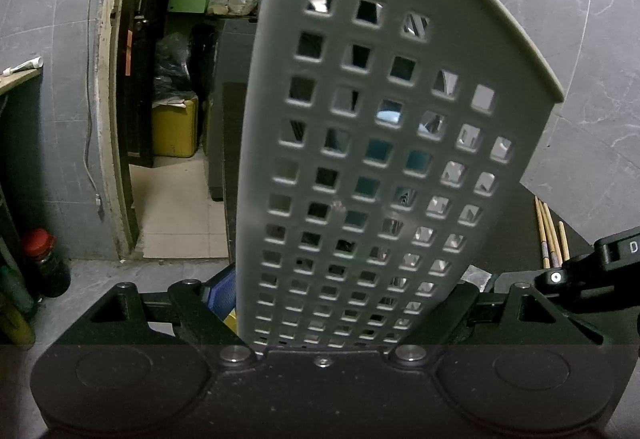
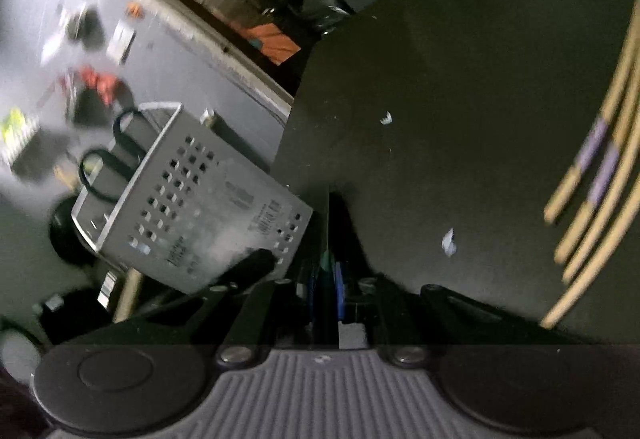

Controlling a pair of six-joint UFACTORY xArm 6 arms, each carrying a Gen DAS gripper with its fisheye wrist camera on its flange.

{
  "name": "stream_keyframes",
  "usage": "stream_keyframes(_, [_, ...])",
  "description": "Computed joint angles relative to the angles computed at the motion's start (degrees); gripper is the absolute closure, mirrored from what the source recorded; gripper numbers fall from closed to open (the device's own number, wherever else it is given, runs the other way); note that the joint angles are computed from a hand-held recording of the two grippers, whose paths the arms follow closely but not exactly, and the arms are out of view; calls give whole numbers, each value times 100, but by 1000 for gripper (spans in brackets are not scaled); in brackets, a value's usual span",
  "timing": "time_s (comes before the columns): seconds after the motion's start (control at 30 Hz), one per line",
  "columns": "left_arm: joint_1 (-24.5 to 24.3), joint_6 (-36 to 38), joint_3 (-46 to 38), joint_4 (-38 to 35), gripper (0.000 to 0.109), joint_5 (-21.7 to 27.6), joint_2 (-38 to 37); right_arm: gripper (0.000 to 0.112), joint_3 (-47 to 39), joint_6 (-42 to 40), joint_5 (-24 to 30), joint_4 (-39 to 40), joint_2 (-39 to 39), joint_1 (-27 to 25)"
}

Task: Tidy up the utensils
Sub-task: 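Move the open right tool back over the wooden chopsticks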

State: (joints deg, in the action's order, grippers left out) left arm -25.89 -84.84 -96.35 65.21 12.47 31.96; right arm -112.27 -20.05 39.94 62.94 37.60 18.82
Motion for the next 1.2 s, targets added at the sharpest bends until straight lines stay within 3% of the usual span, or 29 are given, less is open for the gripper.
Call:
stream_keyframes(0.2, [1, -2, 6, 1, 23, 1, -7, 101, 295, 180, -75, 1155, -31, -113])
stream_keyframes(0.33, [-1, -12, 10, -1, 23, 11, -11, 101, 542, -159, -80, 2150, -110, -161])
stream_keyframes(0.77, [-8, -24, 28, 11, 23, 28, -29, 101, 1127, -884, -145, 3891, -364, -131])
stream_keyframes(0.97, [-24, -35, 48, 9, 23, 54, -49, 101, 1355, -1605, -203, 4529, -717, -165])
stream_keyframes(1.2, [-99, -68, 5, 56, 23, 236, -109, 101, 1069, -2044, -62, 4607, -860, -164])
